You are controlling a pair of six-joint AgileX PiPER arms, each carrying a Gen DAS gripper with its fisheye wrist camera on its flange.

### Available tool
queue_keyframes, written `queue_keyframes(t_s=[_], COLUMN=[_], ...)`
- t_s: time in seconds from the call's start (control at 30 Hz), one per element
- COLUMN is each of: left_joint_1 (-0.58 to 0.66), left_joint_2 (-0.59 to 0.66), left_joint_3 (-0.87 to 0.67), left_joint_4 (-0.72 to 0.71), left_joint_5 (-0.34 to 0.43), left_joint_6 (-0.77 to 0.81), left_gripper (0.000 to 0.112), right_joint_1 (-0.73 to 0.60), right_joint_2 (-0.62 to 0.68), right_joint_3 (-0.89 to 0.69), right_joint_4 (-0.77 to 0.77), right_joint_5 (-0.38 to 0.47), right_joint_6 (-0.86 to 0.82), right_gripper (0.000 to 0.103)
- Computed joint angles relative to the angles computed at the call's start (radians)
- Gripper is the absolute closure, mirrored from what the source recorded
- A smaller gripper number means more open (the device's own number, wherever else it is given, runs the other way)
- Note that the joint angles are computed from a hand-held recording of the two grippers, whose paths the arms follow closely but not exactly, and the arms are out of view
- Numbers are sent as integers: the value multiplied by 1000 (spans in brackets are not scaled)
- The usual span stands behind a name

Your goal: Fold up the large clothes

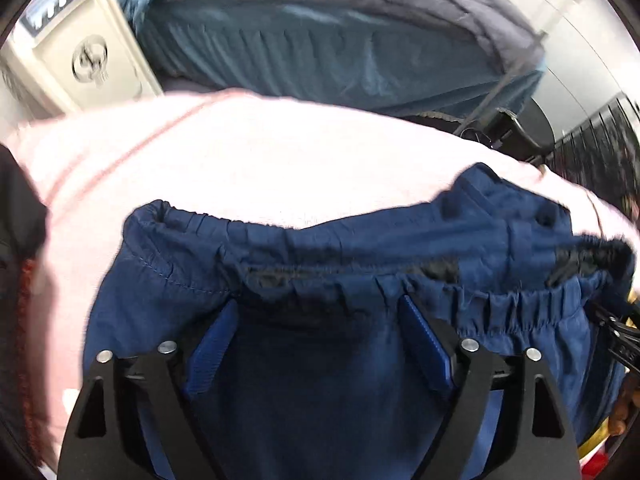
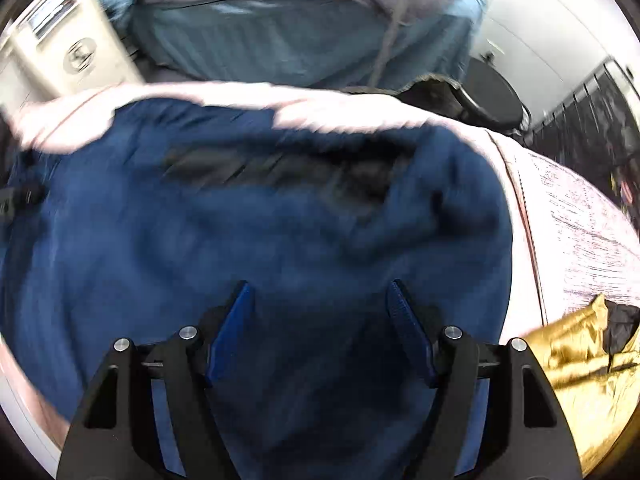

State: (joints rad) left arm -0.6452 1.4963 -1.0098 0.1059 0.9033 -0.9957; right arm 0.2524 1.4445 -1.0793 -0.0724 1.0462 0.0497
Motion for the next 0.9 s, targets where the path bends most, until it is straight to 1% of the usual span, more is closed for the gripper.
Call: queue_keyframes(t_s=[0.03,0.07,0.1,0.13,0.2,0.3,0.43,0.5,0.57,0.6,0.63,0.7,0.77,0.83,0.9], left_joint_1=[50,82,105,105,63,10,-10,-13,-14,-18,-30,-42,-42,-48,-65], left_joint_2=[19,37,60,80,147,207,208,202,193,206,206,208,201,193,170], left_joint_3=[13,22,21,5,-70,-128,-122,-114,-103,-124,-115,-120,-123,-134,-139], left_joint_4=[-71,-129,-168,-166,-97,-15,21,23,25,30,42,63,70,58,68], left_joint_5=[-36,-61,-79,-61,16,67,69,66,62,70,61,61,70,96,124], left_joint_6=[58,102,132,136,92,16,-19,-20,-17,-20,-36,-54,-42,-2,-3], left_gripper=[24,16,15,16,14,14,14,14,14,14,14,14,14,15,16], right_joint_1=[-35,-59,-74,-78,-53,16,25,18,15,17,7,11,13,23,21], right_joint_2=[43,92,142,170,213,215,198,177,169,167,190,173,163,125,108], right_joint_3=[-26,-52,-74,-83,-106,-91,-74,-70,-56,-56,-68,-49,-24,3,-10], right_joint_4=[33,60,80,87,49,-37,-64,-63,-61,-61,-61,-66,-74,-81,-68], right_joint_5=[6,18,31,31,17,2,-16,-2,-6,-4,-17,-34,-70,-70,-30], right_joint_6=[-12,-15,-9,-1,35,123,147,138,139,144,136,143,150,156,141], right_gripper=[33,33,33,32,31,30,29,29,29,29,29,29,29,28,28])
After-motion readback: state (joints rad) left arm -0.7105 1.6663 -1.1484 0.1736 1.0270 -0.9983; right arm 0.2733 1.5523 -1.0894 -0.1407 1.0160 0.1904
